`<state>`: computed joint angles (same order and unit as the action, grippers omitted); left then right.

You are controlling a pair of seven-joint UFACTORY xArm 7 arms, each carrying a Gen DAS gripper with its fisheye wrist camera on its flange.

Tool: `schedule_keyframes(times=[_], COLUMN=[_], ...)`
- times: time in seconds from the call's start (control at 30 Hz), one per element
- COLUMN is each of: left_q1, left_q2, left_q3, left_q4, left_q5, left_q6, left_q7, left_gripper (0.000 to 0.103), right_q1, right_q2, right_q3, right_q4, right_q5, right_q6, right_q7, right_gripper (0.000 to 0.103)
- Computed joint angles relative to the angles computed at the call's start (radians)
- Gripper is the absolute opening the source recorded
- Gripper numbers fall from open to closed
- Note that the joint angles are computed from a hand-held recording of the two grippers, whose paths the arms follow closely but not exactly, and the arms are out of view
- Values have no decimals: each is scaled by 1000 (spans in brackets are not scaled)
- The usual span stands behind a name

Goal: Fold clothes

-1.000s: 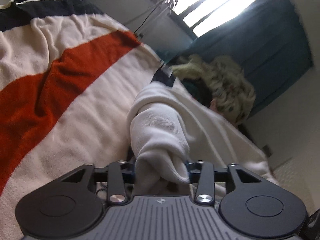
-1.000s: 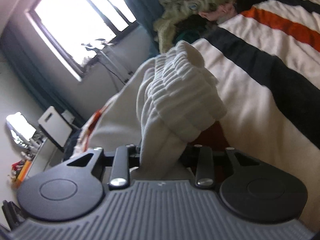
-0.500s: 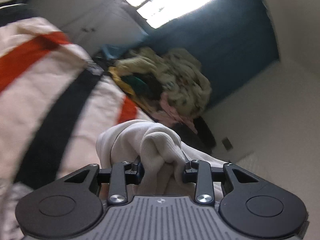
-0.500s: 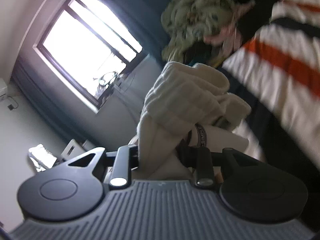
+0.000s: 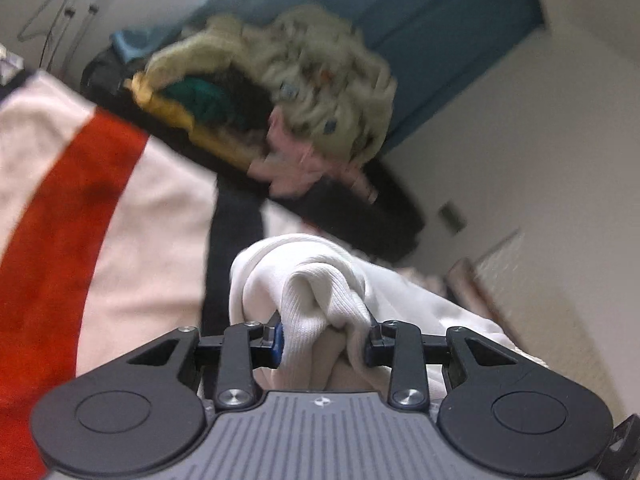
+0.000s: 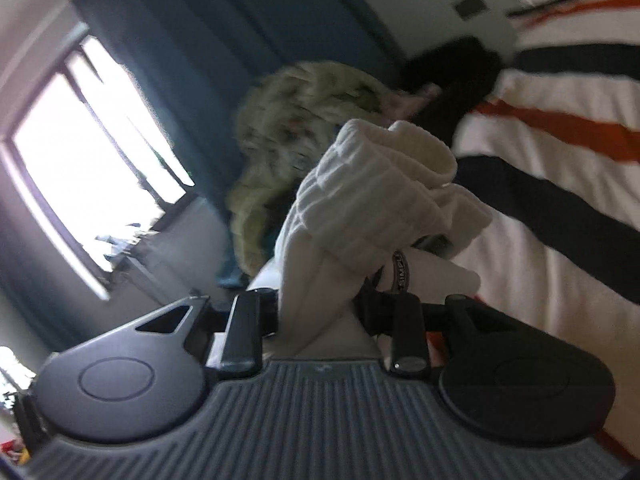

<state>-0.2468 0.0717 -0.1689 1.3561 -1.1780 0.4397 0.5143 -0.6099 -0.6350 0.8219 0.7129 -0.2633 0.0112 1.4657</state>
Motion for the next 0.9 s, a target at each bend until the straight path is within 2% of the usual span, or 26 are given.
schedule_keyframes(times=[0.07,0.13,0.23,0.3,0.37,0.4,0.47,0.57,0.67,0.77,0.9], left_q1=[22,-22,9,16,5,-4,-18,-34,-39,-54,-67], left_q2=[13,6,-14,-21,-44,-60,-109,-224,-328,-437,-565], left_q3=[-29,5,2,13,11,9,14,37,47,69,81], left_q4=[-57,-115,-175,-196,-230,-249,-294,-361,-390,-396,-381], left_q5=[-87,-42,-76,-82,-59,-40,5,135,292,370,474], left_q6=[-20,-57,-23,13,-18,-43,-67,-41,-11,32,60], left_q7=[163,280,395,420,451,460,447,338,201,141,63], left_gripper=[39,43,50,54,62,62,66,72,73,78,79], right_q1=[-13,-32,-29,10,60,84,147,310,427,485,548], right_q2=[15,-16,-93,-104,-102,-101,-94,-85,-125,-179,-203], right_q3=[44,117,208,215,201,193,154,5,-91,-131,-168], right_q4=[-78,-174,-258,-281,-295,-301,-306,-251,-199,-124,-8], right_q5=[20,55,95,128,151,158,160,139,123,66,-8], right_q6=[-37,-112,-150,-127,-91,-73,-21,210,377,503,627], right_q7=[47,106,132,155,188,208,236,191,155,120,76], right_gripper=[33,34,39,45,49,50,50,50,50,50,50])
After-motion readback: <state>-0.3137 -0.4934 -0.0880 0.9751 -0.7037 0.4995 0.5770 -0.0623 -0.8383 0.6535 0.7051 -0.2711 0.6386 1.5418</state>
